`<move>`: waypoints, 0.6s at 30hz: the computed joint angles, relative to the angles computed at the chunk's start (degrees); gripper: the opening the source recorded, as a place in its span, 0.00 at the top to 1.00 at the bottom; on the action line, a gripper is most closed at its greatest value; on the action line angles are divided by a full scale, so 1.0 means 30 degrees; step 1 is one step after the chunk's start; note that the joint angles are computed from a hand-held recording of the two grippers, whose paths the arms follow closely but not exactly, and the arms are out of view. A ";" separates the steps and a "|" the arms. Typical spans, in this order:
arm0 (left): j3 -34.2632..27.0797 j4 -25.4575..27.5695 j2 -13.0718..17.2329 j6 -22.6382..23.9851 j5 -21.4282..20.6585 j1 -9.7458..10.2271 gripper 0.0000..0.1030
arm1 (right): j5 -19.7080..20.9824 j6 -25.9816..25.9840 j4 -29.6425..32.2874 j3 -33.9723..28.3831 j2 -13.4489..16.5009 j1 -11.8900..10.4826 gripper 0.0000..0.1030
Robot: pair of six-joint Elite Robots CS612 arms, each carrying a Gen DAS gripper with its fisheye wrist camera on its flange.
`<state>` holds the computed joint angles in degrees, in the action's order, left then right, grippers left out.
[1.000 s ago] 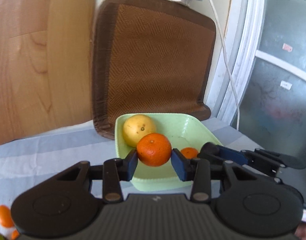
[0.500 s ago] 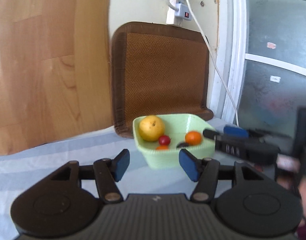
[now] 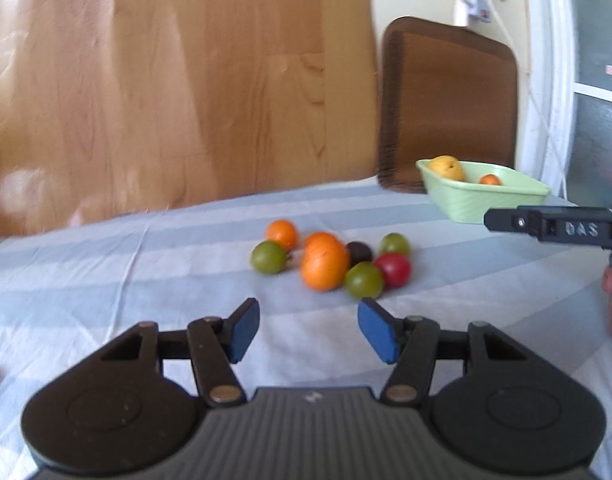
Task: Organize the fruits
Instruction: 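Grasp a mandarin with the left gripper while the right gripper grasps a red tomato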
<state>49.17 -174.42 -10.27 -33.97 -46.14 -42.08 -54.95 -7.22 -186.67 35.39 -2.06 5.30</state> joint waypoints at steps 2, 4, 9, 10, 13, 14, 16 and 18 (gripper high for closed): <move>0.0141 -0.0600 -0.0021 -0.0100 -0.0087 0.0052 0.48 | 0.0535 -0.1030 0.0605 0.0446 -0.0291 0.0170 0.40; 0.0227 -0.1054 -0.0003 0.0130 -0.0115 0.0038 0.48 | 0.0853 -0.2350 0.1386 0.0926 -0.0636 0.0356 0.41; 0.0605 -0.2119 -0.0049 0.0494 -0.0602 0.0041 0.48 | 0.1497 -0.4494 0.2445 0.1492 -0.1048 0.0644 0.55; 0.0659 -0.2252 -0.0098 0.0382 -0.1004 0.0115 0.48 | 0.1499 -0.4858 0.2512 0.1489 -0.1058 0.0692 0.58; 0.0423 -0.2779 -0.0109 0.0061 -0.2280 0.0446 0.47 | 0.1056 -0.6080 0.2799 0.1323 -0.0989 0.0904 0.61; 0.0199 -0.2856 -0.0067 0.0094 -0.2517 0.0552 0.46 | 0.0914 -0.6338 0.2993 0.1196 -0.0943 0.0954 0.61; -0.0394 -0.2657 0.0073 0.0119 -0.3019 0.0778 0.46 | 0.0679 -0.6914 0.3696 0.0887 -0.0860 0.1030 0.61; -0.1397 -0.1499 0.0407 -0.0116 -0.2907 0.0965 0.46 | 0.0495 -0.7290 0.4325 0.0505 -0.0749 0.1087 0.61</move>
